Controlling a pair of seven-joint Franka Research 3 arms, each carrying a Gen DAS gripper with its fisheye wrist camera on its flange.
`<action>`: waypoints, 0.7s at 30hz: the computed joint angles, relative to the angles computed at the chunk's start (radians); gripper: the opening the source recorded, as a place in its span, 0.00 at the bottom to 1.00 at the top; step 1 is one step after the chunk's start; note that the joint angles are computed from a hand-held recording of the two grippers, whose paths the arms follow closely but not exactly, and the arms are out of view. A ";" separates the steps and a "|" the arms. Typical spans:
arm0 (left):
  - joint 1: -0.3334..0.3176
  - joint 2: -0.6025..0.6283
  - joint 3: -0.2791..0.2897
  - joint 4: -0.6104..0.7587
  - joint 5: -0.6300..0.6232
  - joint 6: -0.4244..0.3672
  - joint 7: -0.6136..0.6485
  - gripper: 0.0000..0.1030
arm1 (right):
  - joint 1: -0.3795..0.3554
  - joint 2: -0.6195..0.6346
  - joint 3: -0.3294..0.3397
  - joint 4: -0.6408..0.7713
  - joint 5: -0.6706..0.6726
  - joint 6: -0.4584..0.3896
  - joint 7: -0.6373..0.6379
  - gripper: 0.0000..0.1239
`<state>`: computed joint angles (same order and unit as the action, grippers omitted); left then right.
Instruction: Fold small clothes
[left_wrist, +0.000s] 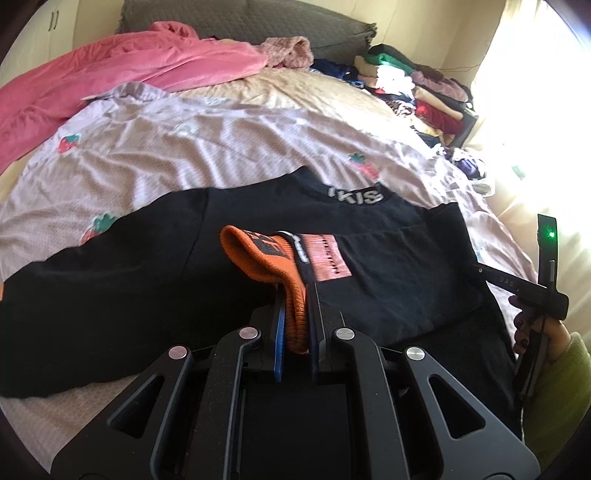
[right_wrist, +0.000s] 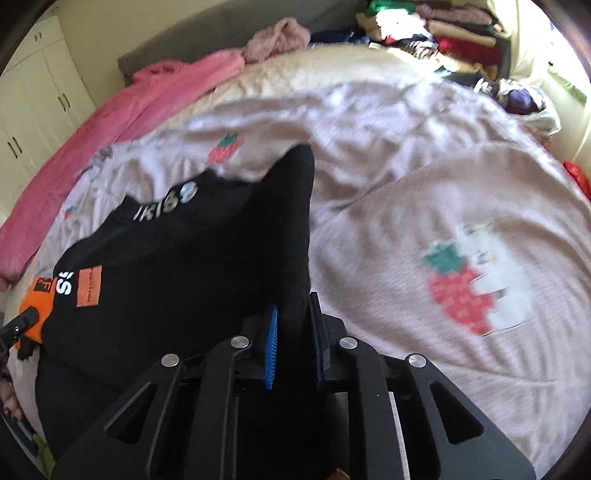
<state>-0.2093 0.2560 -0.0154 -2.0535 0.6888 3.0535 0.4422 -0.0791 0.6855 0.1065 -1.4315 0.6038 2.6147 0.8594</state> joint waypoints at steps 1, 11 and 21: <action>0.013 0.007 -0.019 0.007 -0.019 0.005 0.026 0.04 | -0.018 0.001 0.013 0.003 0.019 0.004 -0.018 0.10; 0.059 0.059 -0.083 0.012 -0.208 -0.061 0.170 0.09 | -0.037 -0.022 -0.010 -0.055 -0.051 0.118 0.039 0.17; -0.033 -0.032 0.015 -0.033 -0.039 -0.111 -0.010 0.10 | -0.046 -0.147 0.073 -0.180 0.123 0.107 -0.240 0.36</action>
<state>-0.2423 0.2240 -0.0004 -2.0861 0.6495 2.9423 0.4323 -0.1250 0.5381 0.1790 -1.6113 0.7271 2.7217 0.6192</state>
